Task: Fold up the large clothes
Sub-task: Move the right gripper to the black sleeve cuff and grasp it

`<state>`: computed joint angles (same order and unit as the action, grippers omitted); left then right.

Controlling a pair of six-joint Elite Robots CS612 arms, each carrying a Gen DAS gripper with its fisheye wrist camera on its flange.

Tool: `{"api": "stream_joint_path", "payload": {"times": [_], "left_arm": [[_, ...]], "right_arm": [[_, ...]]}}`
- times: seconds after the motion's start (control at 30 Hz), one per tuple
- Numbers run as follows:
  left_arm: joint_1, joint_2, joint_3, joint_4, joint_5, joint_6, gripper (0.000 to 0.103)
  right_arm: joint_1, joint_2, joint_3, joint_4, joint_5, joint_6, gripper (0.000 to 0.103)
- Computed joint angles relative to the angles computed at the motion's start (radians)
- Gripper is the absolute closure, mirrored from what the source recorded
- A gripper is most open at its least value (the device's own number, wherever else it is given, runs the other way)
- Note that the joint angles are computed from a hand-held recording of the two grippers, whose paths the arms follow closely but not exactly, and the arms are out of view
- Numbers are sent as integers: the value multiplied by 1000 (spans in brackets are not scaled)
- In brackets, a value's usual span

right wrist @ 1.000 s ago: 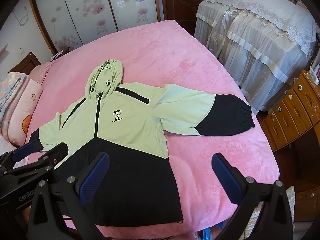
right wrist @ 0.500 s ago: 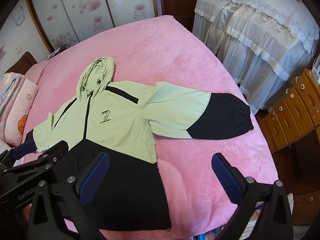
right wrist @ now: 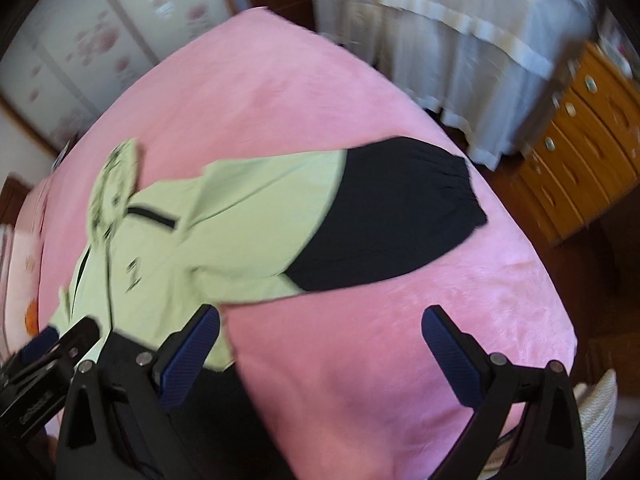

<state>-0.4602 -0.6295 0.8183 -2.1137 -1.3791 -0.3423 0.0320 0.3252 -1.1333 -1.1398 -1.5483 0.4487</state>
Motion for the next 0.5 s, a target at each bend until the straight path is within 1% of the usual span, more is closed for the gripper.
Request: {"api": "stream_joint_path", "payload": {"times": [0.1,0.27,0.37,0.5], "left_arm": [[-6,48,-73,30,7,6,10],[-14,109,-166,72,4,16,10],[-21,139,-213,107,12,34,10],[-22,171,-262,153,-40,46,10]], "right_arm": [[-28,21,0,17,-31,50,6],[-64,48,-7,46,-30,116,7],[-73,59,-12,52,-28,131,7],[-80,69,-13,50,-13,136,8]]}}
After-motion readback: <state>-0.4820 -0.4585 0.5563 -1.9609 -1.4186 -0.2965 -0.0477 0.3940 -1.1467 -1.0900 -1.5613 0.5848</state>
